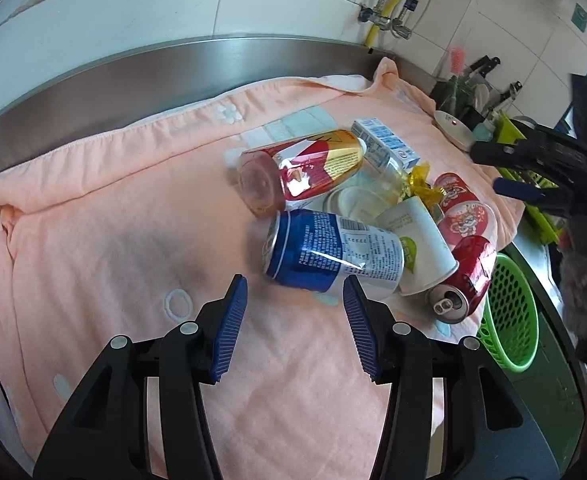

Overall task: Collect trash
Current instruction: 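Move the right gripper back to the pile and grasp the yellow plastic bag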

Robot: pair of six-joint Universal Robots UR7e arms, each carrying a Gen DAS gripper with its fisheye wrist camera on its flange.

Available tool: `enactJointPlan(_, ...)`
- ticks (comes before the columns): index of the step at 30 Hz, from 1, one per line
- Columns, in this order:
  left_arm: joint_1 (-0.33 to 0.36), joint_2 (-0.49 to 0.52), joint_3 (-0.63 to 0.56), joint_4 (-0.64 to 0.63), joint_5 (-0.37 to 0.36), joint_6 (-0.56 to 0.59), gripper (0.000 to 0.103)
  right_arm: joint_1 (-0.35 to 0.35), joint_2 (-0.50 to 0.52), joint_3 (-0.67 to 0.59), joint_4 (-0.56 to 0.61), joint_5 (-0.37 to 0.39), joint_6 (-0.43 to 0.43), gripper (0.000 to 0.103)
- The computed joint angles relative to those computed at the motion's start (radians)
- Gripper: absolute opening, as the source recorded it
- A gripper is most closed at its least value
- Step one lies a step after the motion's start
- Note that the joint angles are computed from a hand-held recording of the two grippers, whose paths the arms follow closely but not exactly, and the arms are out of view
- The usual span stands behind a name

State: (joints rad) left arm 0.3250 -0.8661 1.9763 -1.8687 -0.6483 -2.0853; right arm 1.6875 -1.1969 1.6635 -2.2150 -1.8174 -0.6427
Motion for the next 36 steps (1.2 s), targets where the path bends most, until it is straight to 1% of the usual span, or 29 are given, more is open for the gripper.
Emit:
enactJointPlan(3, -0.005, -0.009, 0.018, -0.008, -0.003, -0.005, 0.050, 0.015, 0.073, -0.055, 0.029, -0.060, 0.068, 0.079)
enactJointPlan(5, -0.004, -0.012, 0.024, -0.013, -0.006, -0.005, 0.050, 0.018, 0.103, -0.076, 0.045, -0.084, 0.106, 0.078)
enactJointPlan(10, -0.003, -0.017, 0.037, -0.022, -0.012, -0.003, 0.050, 0.044, 0.162, -0.079, 0.012, -0.198, 0.098, 0.076)
enactJointPlan(12, -0.002, -0.019, 0.040, -0.026, -0.013, 0.000, 0.050, 0.050, 0.179, -0.075, -0.019, -0.240, 0.094, 0.075)
enactJointPlan(16, -0.001, -0.023, 0.043, -0.032, -0.012, 0.009, 0.050, 0.054, 0.209, -0.093, -0.011, -0.290, 0.114, 0.074)
enactJointPlan(20, 0.003, -0.017, 0.041, -0.056, -0.010, 0.037, 0.050, 0.050, 0.229, -0.095, -0.015, -0.329, 0.121, 0.069)
enactJointPlan(21, 0.004, -0.016, 0.042, -0.064, -0.009, 0.046, 0.050, 0.049, 0.236, -0.099, -0.015, -0.334, 0.121, 0.068)
enactJointPlan(23, 0.008, -0.010, 0.042, -0.093, -0.011, 0.072, 0.050, 0.050, 0.242, -0.091, -0.037, -0.351, 0.114, 0.060)
enactJointPlan(24, 0.009, -0.007, 0.040, -0.099, -0.011, 0.080, 0.050, 0.049, 0.242, -0.090, -0.040, -0.353, 0.114, 0.058)
enactJointPlan(25, 0.010, -0.003, 0.038, -0.109, -0.011, 0.091, 0.050, 0.048, 0.241, -0.089, -0.044, -0.353, 0.113, 0.053)
enactJointPlan(27, 0.013, 0.002, 0.037, -0.131, -0.012, 0.110, 0.050, 0.045, 0.238, -0.088, -0.043, -0.349, 0.111, 0.048)
enactJointPlan(28, 0.014, 0.008, 0.034, -0.143, -0.013, 0.122, 0.050, 0.045, 0.233, -0.085, -0.045, -0.346, 0.109, 0.042)
enactJointPlan(29, 0.015, 0.012, 0.032, -0.150, -0.012, 0.131, 0.050, 0.045, 0.228, -0.078, -0.053, -0.344, 0.103, 0.039)
enactJointPlan(30, 0.015, 0.015, 0.031, -0.160, -0.012, 0.140, 0.050, 0.045, 0.221, -0.074, -0.056, -0.336, 0.098, 0.039)
enactJointPlan(32, 0.018, 0.025, 0.025, -0.184, -0.010, 0.166, 0.050, 0.046, 0.212, -0.068, -0.063, -0.326, 0.090, 0.029)
enactJointPlan(33, 0.021, 0.030, 0.021, -0.197, -0.011, 0.179, 0.050, 0.045, 0.206, -0.065, -0.063, -0.319, 0.088, 0.028)
enactJointPlan(36, 0.025, 0.042, 0.017, -0.240, -0.013, 0.210, 0.050, 0.043, 0.180, -0.051, -0.078, -0.290, 0.067, 0.023)
